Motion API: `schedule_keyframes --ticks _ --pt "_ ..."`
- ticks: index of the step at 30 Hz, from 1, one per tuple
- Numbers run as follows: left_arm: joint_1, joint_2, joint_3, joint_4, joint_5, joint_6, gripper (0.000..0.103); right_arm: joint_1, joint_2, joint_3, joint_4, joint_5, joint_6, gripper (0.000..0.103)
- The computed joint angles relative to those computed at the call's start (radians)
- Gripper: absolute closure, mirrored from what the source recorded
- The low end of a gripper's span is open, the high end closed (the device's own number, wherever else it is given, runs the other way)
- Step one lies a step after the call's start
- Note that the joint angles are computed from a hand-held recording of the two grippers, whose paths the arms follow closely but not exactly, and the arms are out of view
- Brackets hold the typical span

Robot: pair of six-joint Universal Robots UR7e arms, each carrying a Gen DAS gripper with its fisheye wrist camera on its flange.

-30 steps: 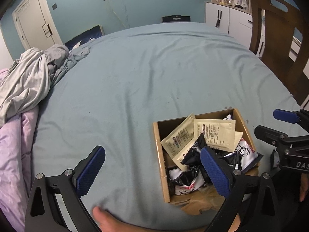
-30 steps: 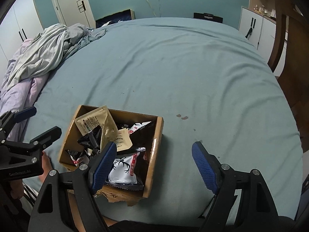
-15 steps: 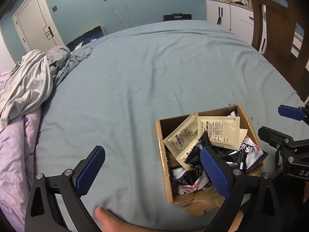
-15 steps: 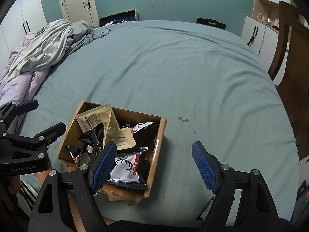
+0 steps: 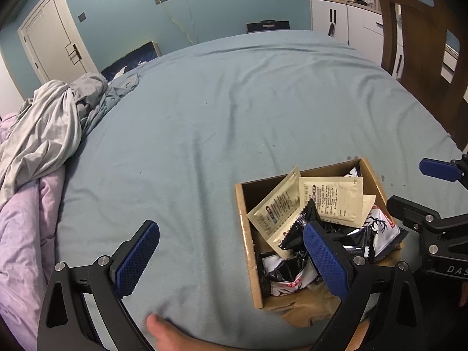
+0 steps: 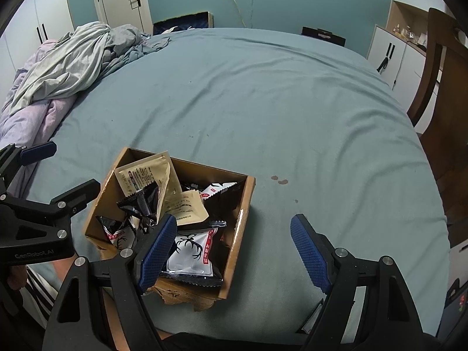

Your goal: Organize snacks

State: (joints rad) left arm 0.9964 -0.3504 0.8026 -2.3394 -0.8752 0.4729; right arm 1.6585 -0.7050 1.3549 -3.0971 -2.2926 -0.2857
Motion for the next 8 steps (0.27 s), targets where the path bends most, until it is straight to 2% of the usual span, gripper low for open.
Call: schedule_keyframes --ticks 8 --pt "-0.006 0.003 0.028 -0.087 0.035 0.056 0.000 -0.004 -0.007 0.004 0.004 0.011 0.016 0.023"
